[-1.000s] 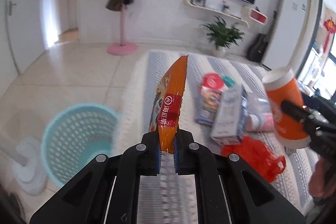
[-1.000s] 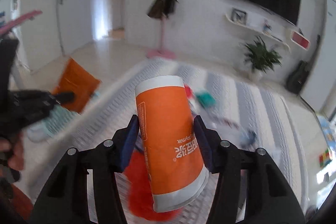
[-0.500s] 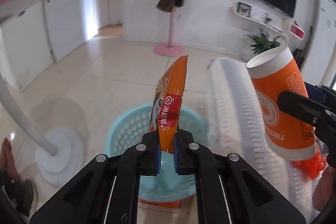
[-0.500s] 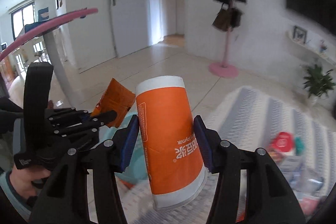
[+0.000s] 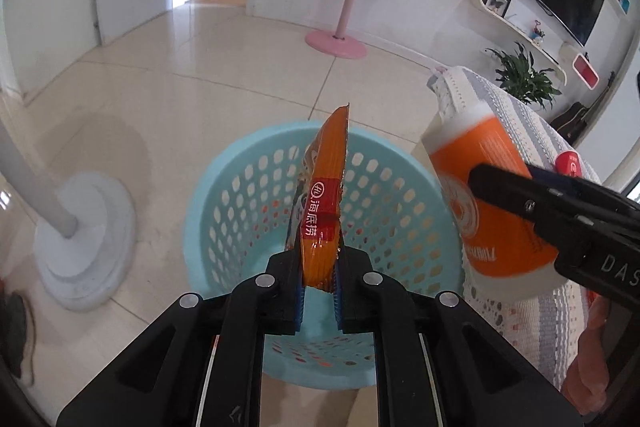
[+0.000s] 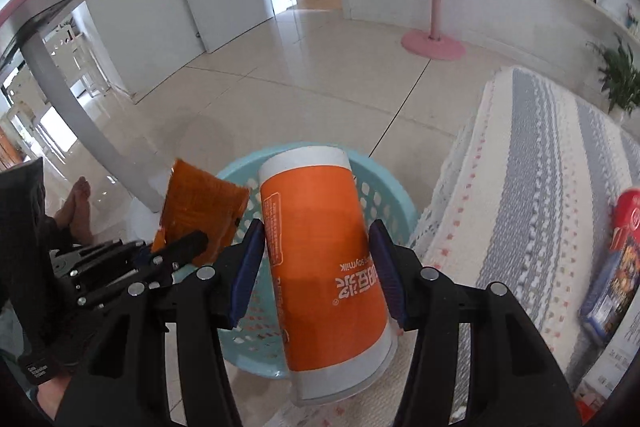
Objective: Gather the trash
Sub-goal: 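Carry the snack bag and orange cylinder with both grippers over the teal basket, then open both grippers to drop the items into the teal basket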
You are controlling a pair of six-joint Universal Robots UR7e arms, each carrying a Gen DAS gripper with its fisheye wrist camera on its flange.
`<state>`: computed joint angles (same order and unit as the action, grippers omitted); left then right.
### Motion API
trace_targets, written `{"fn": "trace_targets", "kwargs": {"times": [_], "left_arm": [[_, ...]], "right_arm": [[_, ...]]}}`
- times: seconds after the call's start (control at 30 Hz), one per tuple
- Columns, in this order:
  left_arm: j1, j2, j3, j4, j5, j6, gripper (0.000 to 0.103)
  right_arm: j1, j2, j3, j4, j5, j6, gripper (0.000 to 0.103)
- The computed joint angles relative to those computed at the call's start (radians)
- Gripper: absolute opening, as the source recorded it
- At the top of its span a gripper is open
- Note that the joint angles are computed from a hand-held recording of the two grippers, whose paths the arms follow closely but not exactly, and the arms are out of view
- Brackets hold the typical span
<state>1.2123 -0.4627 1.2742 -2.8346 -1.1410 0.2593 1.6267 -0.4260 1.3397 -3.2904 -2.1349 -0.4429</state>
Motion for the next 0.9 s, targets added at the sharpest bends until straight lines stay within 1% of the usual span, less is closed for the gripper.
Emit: {"fn": "trace_targets", "kwargs": {"times": [0.07,0.1,0.13,0.17,0.2,0.27,0.43,0.6,0.63,0.7,0.73,0.8,0.83,0.9], "left_arm": [[0.008,0.006,-0.007,0.012,-0.003,-0.001,0.011],[0.007,0.008,-0.005,0.004,0.004,0.002,0.018],[0.008,0.008,-0.003,0.0,0.005,0.002,0.027],[0.008,0.007,0.003,-0.01,0.006,0.0,0.048],[0.006,0.004,0.011,-0.031,0.01,0.003,0.052],[0.0,-0.002,0.024,-0.05,0.01,0.009,0.052],[-0.016,-0.03,0.066,-0.08,0.009,0.014,0.052],[-0.05,-0.083,0.143,-0.129,-0.02,0.008,0.052],[-0.069,-0.097,0.17,-0.155,-0.009,0.012,0.052],[-0.111,-0.113,0.221,-0.216,0.036,0.04,0.052],[-0.138,-0.13,0.259,-0.25,0.038,0.048,0.054],[-0.176,-0.154,0.312,-0.29,0.025,0.04,0.061],[-0.203,-0.166,0.345,-0.32,0.018,0.033,0.062],[-0.243,-0.181,0.394,-0.358,-0.001,0.025,0.069]], "right_arm": [[0.002,0.005,-0.01,0.015,-0.003,-0.001,0.05],[0.002,0.008,-0.018,0.027,-0.004,0.003,0.051],[0.003,0.006,-0.019,0.04,-0.003,0.009,0.055],[0.003,0.002,-0.015,0.041,0.001,0.01,0.058],[0.001,0.003,-0.008,0.023,0.003,0.003,0.06],[0.001,-0.001,0.004,-0.013,-0.002,-0.01,0.06],[0.002,-0.052,0.087,-0.093,0.023,-0.014,0.06],[0.017,-0.139,0.206,-0.176,0.043,0.004,0.06],[0.022,-0.165,0.243,-0.21,0.046,0.0,0.06],[0.031,-0.214,0.315,-0.283,0.046,-0.012,0.06],[0.035,-0.241,0.353,-0.319,0.048,-0.016,0.06],[0.043,-0.303,0.437,-0.399,0.044,-0.025,0.06],[0.045,-0.331,0.47,-0.426,0.041,-0.031,0.06],[0.046,-0.396,0.552,-0.496,0.035,-0.046,0.06]]}}
